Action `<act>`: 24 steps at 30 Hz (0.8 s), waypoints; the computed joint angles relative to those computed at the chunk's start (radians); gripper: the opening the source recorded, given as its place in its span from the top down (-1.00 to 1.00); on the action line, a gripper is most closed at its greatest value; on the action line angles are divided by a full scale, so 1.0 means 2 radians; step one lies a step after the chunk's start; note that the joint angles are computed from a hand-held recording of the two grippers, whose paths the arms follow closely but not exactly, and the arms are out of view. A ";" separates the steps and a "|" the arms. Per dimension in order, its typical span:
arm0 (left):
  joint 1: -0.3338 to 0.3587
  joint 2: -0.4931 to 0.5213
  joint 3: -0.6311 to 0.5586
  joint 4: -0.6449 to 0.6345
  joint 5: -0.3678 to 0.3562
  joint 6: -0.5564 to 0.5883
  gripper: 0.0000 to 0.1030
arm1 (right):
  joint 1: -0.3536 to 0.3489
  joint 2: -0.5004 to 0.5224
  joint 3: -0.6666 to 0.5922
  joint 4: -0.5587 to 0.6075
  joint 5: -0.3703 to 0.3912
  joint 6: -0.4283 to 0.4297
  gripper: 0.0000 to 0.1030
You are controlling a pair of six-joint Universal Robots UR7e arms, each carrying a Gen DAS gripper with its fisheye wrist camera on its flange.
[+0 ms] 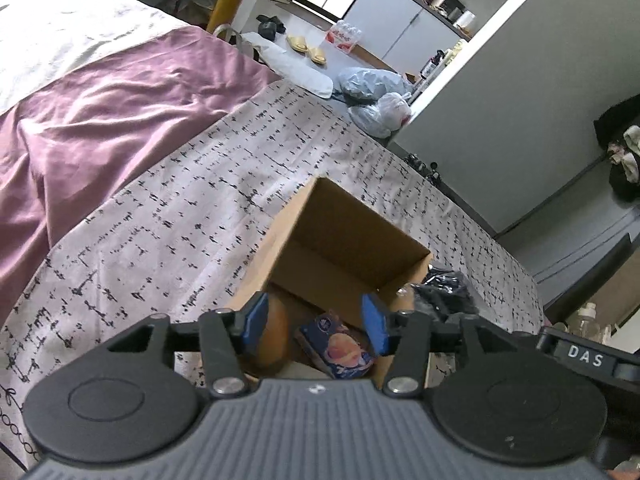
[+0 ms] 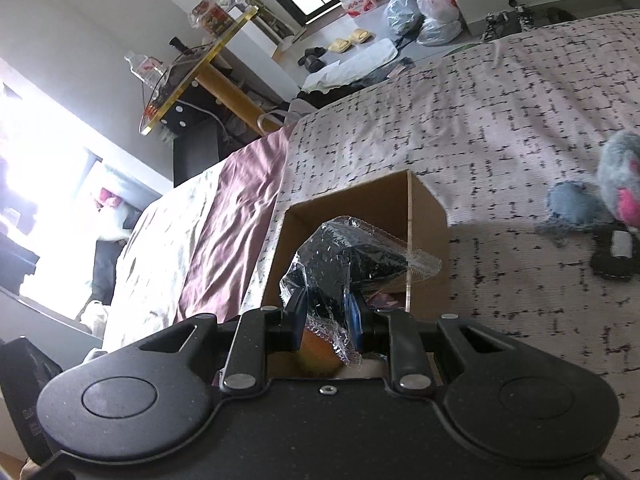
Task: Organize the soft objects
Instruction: 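Carry the plush burger and black bag over the cardboard box with both tools, then open both tools to drop the burger and black bag into the box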
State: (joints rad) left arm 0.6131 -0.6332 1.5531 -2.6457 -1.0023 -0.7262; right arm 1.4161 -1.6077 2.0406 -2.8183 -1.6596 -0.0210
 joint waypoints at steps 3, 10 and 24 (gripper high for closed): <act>0.000 -0.006 0.004 0.000 0.005 -0.006 0.02 | 0.006 0.011 -0.005 -0.002 -0.002 0.003 0.56; -0.003 -0.018 0.010 0.014 0.015 -0.009 0.01 | 0.025 0.035 -0.015 -0.014 -0.014 0.002 0.40; -0.019 -0.027 0.017 0.031 0.031 -0.012 -0.71 | 0.019 -0.021 0.015 -0.002 -0.036 -0.002 -0.34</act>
State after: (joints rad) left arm 0.5747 -0.6879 1.5866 -2.5835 -0.9402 -0.7502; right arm 1.4550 -1.6501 2.0705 -2.8230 -1.7322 -0.0242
